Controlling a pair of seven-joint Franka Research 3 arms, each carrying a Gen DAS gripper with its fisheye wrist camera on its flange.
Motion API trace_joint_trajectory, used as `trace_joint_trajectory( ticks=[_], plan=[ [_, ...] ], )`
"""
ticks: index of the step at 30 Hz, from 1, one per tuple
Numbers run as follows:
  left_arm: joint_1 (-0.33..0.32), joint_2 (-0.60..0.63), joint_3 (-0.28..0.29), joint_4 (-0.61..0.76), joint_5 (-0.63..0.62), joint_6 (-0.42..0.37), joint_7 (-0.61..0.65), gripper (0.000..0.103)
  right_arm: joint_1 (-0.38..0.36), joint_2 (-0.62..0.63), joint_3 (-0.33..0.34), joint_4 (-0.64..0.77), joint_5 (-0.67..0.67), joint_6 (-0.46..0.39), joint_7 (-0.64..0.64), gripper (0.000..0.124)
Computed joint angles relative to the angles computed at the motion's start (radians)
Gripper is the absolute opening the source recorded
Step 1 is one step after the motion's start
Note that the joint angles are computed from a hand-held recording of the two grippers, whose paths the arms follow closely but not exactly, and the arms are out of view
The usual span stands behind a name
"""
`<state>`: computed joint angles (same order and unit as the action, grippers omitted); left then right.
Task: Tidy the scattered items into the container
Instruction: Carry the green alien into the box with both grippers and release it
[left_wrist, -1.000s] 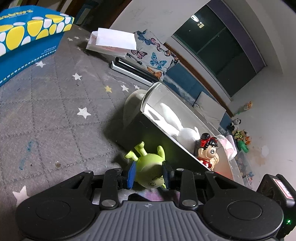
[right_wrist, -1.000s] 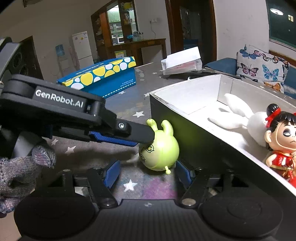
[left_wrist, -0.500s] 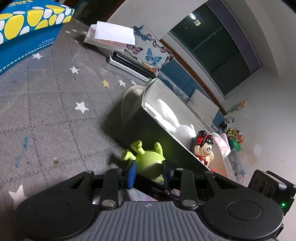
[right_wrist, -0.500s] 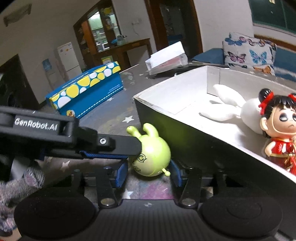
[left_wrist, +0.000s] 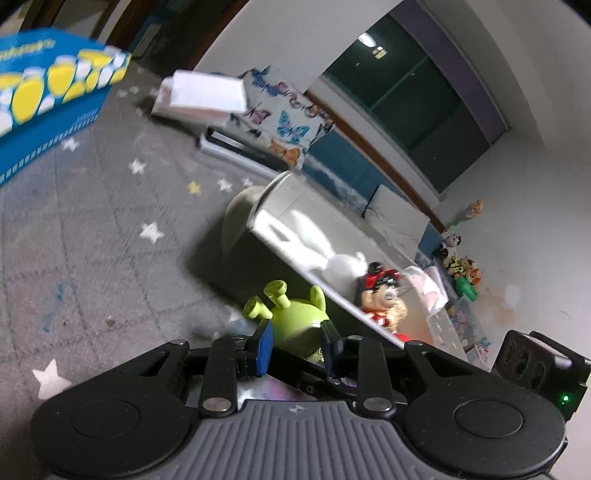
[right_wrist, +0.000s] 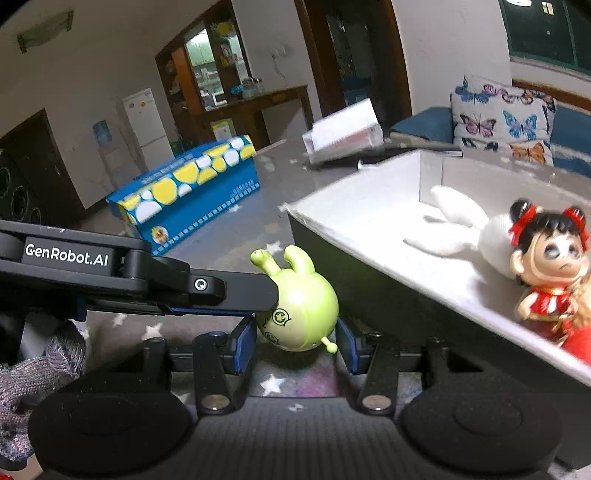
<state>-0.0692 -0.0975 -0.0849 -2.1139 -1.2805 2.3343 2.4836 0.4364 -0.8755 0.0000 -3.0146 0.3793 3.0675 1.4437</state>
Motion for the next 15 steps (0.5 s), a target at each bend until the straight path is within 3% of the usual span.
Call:
trace_joint_trajectory(
  ticks=[5,9,13,15],
  plan=[
    [-0.021,-0.042,0.000,0.012,-0.074,0.005,0.084,0.027,-0.041,-0.080,0.021,-0.002,-0.019,-0.021,0.002,0.042],
    [-0.042,-0.010,-0.011,0.075,-0.100,0.003,0.108,0.026,-0.079,-0.092,0.014,0.008,-0.024,-0.005,0.004,0.037],
    [-0.049,0.058,-0.036,0.144,-0.050,-0.011,0.056,0.023,-0.071,-0.066,-0.049,0.032,-0.026,-0.002,-0.041,0.024],
    [-0.051,0.091,-0.053,0.173,-0.039,-0.015,0.051,0.023,-0.079,-0.053,-0.055,0.044,-0.026,0.001,-0.059,0.024]
  ],
)
